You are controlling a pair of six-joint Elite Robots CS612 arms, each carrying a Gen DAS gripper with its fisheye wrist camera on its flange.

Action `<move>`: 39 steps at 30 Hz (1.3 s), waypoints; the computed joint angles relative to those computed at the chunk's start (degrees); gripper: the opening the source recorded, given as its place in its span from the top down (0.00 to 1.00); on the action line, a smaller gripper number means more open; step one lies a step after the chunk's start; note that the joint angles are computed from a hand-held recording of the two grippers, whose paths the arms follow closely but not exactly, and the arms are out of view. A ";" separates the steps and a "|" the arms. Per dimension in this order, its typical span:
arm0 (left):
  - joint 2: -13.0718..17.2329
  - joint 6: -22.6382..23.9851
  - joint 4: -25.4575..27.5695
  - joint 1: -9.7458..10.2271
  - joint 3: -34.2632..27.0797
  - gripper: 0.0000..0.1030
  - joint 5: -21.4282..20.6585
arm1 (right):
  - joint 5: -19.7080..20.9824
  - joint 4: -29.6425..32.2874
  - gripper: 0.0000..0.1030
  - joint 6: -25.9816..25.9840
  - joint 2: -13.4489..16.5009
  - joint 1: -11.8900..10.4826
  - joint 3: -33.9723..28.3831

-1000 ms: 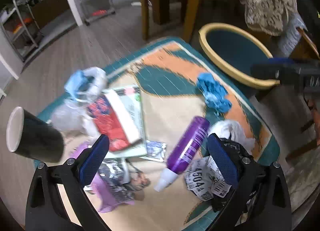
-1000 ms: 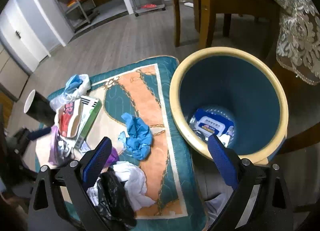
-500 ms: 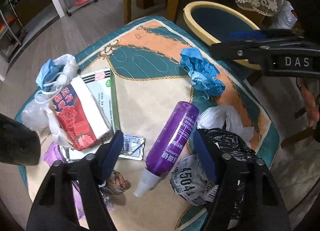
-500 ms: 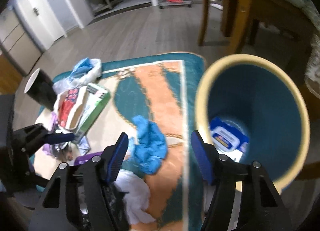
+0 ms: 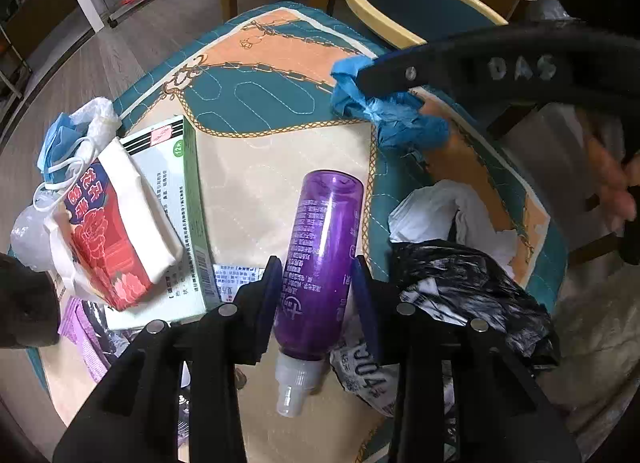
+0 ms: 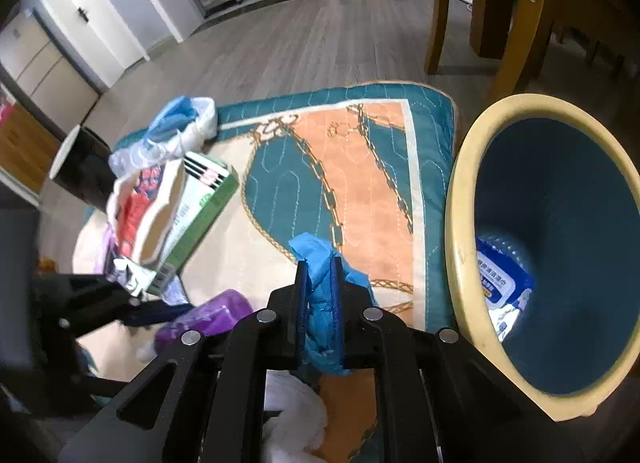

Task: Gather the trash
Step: 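Grasp the purple spray bottle with the left tool while the right grasps the blue cloth, then carry bottle and blue cloth over the teal bin while both tools open to drop them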

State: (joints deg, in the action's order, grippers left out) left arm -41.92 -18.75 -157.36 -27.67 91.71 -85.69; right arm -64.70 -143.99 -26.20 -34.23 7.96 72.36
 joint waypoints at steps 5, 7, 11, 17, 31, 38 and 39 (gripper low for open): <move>-0.28 -0.14 0.60 -0.04 -0.07 0.67 1.27 | 0.77 -0.25 0.90 0.49 -0.62 -0.38 0.60; -0.97 -0.17 -0.08 -0.26 0.62 0.67 2.47 | 1.69 -1.35 0.90 1.09 -1.18 -0.65 1.33; -2.57 -1.57 -3.38 -0.61 2.34 0.68 4.31 | 4.11 -4.35 0.90 3.30 -2.56 -1.52 2.93; -4.86 -2.18 -7.34 -1.60 4.55 0.69 7.71 | 6.05 -11.60 0.90 8.15 -5.39 -3.27 6.13; -5.73 -2.24 -21.63 -3.03 2.43 0.69 11.99 | 5.97 -23.50 0.90 15.39 -8.77 -8.07 10.27; -1.21 0.50 -21.44 -3.99 -5.29 0.69 9.59 | 4.15 -21.43 0.90 14.53 -7.24 -9.78 7.88; -0.64 0.61 -21.32 -4.00 -6.03 0.69 9.24 | 4.00 -20.88 0.90 14.95 -6.87 -10.17 7.49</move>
